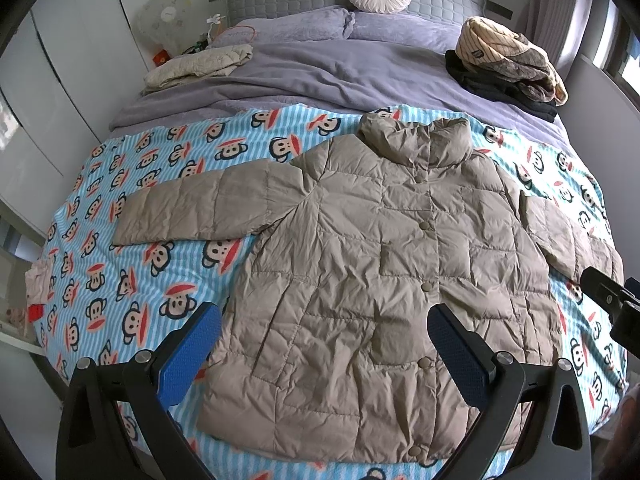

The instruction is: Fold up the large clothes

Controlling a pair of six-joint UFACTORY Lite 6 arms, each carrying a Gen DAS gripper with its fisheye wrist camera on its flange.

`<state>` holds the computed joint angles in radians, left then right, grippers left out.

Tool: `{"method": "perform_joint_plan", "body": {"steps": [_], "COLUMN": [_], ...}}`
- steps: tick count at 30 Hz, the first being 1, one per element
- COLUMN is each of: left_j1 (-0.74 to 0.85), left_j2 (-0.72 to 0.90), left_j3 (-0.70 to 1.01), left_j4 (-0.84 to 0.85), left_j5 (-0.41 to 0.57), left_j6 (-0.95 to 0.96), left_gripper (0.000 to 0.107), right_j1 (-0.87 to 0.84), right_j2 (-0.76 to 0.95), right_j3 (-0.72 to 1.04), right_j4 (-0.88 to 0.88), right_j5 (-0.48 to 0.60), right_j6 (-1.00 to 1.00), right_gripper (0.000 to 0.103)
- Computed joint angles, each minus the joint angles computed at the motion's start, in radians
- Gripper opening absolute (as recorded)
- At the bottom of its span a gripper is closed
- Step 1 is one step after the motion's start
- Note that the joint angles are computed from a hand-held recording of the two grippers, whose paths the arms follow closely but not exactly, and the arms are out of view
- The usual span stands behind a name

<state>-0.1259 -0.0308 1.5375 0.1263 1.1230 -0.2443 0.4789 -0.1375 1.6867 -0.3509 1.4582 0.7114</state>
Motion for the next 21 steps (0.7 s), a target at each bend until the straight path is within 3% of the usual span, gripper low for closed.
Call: {"method": "perform_joint_plan", "body": {"steps": [16,21], "left_j1": [-0.006,-0.009], "left_j2": [-0.043,-0.016], "left_j3": [-0.051,-0.016], "left_j4": [0.025,0.047], "left_j5": [-0.008,0.048], "left_j6": [-0.007,-0.004], "left_gripper": [0.103,0.103], "right_j1": [0.011,0.015], "right_j2": [0.001,-0.001], "right_j3": [0.000,-0.003], "right_j4": [-0.004,-0.001], "right_j5": [0.006,0.010], "right_j6": [0.009,0.014], "right_gripper": [0.103,0.103]}}
